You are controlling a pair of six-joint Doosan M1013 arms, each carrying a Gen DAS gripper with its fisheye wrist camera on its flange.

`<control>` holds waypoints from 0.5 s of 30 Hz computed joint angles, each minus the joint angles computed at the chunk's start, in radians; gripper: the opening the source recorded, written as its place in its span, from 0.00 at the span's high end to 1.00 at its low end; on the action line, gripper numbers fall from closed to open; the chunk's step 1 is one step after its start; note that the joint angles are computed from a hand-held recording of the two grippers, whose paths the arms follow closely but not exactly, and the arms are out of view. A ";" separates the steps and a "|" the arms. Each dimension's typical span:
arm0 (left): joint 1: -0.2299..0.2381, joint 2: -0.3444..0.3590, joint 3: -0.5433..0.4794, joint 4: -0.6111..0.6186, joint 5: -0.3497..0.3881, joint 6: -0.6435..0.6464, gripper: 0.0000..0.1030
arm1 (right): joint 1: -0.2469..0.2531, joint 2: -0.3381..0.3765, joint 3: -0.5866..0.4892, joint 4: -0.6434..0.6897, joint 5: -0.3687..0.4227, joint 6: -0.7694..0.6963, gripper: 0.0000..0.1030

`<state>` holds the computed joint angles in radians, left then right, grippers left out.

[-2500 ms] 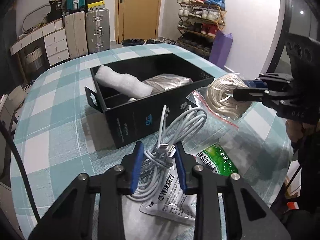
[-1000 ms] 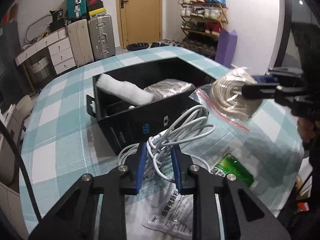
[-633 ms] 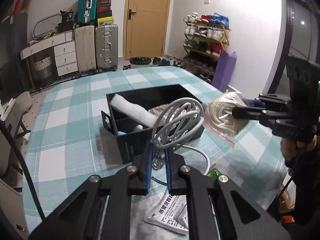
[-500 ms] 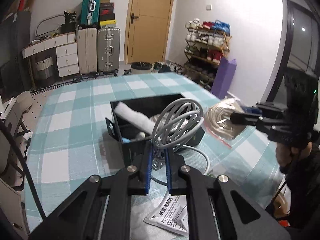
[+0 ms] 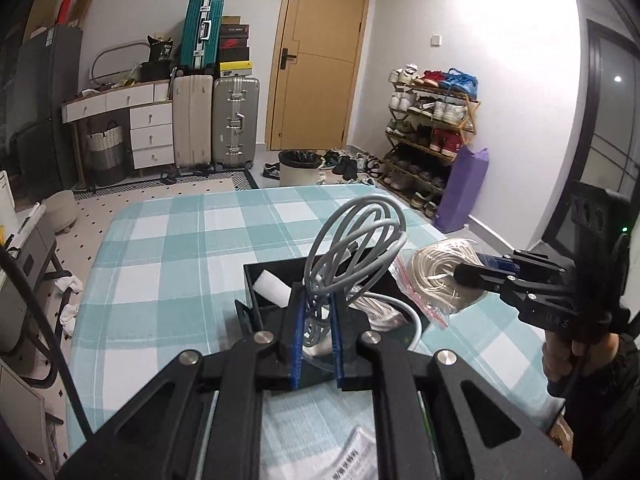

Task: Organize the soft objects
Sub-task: 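Lower the cable and rope bag into the box and open both tools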

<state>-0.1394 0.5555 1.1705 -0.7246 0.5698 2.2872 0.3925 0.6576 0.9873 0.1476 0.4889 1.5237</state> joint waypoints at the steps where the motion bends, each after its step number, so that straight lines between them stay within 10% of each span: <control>1: -0.003 0.006 -0.007 0.013 -0.002 -0.014 0.91 | 0.001 0.013 -0.022 -0.025 0.014 0.030 0.82; 15: -0.059 0.091 -0.098 0.319 0.005 -0.224 0.90 | 0.033 0.184 -0.296 -0.287 0.231 0.229 0.82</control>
